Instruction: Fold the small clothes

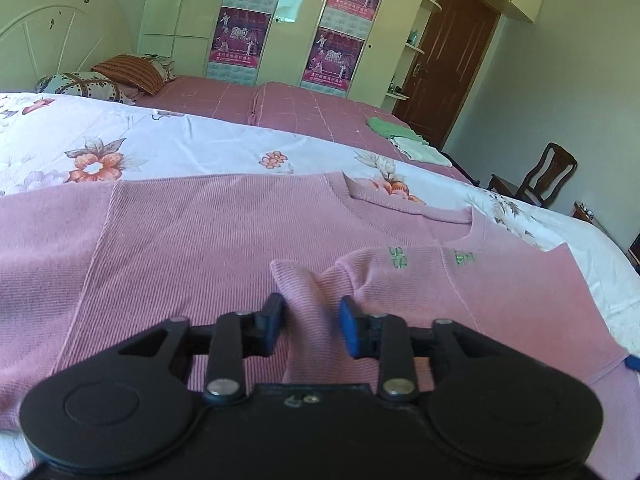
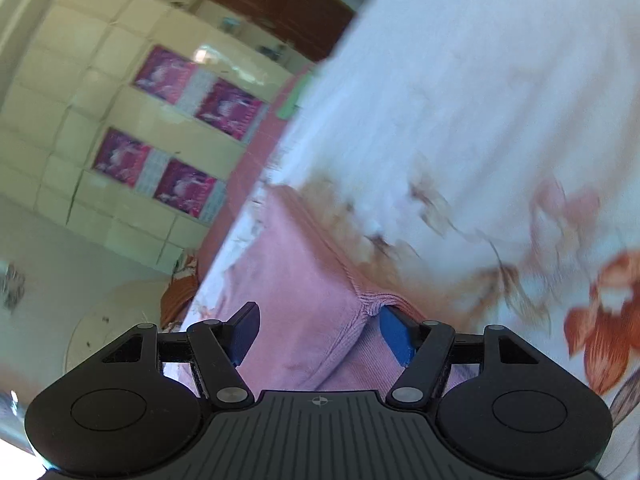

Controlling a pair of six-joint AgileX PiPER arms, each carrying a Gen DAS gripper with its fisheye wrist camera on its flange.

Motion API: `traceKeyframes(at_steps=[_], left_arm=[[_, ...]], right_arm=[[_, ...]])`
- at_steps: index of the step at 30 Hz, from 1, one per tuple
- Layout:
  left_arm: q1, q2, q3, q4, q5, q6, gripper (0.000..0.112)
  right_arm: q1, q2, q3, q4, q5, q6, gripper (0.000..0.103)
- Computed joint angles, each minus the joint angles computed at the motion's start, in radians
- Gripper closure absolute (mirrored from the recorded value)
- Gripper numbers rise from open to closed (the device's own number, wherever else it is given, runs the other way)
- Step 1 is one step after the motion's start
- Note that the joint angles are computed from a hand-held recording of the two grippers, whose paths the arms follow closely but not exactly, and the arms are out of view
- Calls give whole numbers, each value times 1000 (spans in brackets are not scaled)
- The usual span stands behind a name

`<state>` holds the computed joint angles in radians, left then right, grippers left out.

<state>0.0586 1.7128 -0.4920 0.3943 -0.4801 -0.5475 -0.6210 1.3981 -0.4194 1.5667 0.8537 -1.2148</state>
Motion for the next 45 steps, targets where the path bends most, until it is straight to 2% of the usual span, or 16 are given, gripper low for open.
traceKeyframes(at_steps=[3, 5, 7, 12, 17, 19, 20, 26, 29, 31, 33, 35, 37, 40, 42, 45], left_arm=[[-14, 15, -20, -21, 15, 29, 79], [-35, 12, -30, -65, 44, 72, 81], [-42, 12, -39, -48, 60, 64, 99], [-73, 7, -28, -144, 49, 139, 104], [-87, -9, 19, -221, -20, 160, 105], [-89, -33, 64, -246, -89, 159, 105], [-87, -51, 85, -239, -115, 135, 105], [-127, -32, 61, -339, -23, 186, 105], [-134, -34, 55, -352, 3, 204, 93], [-140, -49, 58, -366, 9, 229, 58], [-155, -50, 66, -435, -16, 291, 46], [-132, -37, 51, -361, -7, 217, 51], [-109, -23, 31, -273, 10, 134, 73], [-105, -10, 1, -264, 36, 116, 79], [-106, -3, -24, -225, 62, 88, 104], [-141, -30, 38, -358, -49, 201, 105]], right_arm=[[88, -17, -61, 27, -108, -95, 37], [130, 78, -153, 25, -123, -114, 57], [183, 185, -256, 27, -151, -137, 57], [295, 370, -456, 7, -220, -160, 57], [336, 480, -565, -49, -207, -212, 58], [334, 515, -584, -24, -193, -262, 76], [347, 521, -594, -41, -225, -252, 101], [341, 596, -628, -43, -255, -279, 101], [291, 568, -614, -61, -200, -214, 100], [231, 520, -575, -80, -105, -227, 86], [203, 480, -532, -102, -76, -281, 85], [201, 465, -537, -148, -74, -275, 84], [216, 474, -551, -124, -84, -298, 84], [251, 528, -608, -103, -104, -288, 84], [280, 560, -634, -72, -137, -306, 85], [307, 607, -679, -75, -141, -285, 85]])
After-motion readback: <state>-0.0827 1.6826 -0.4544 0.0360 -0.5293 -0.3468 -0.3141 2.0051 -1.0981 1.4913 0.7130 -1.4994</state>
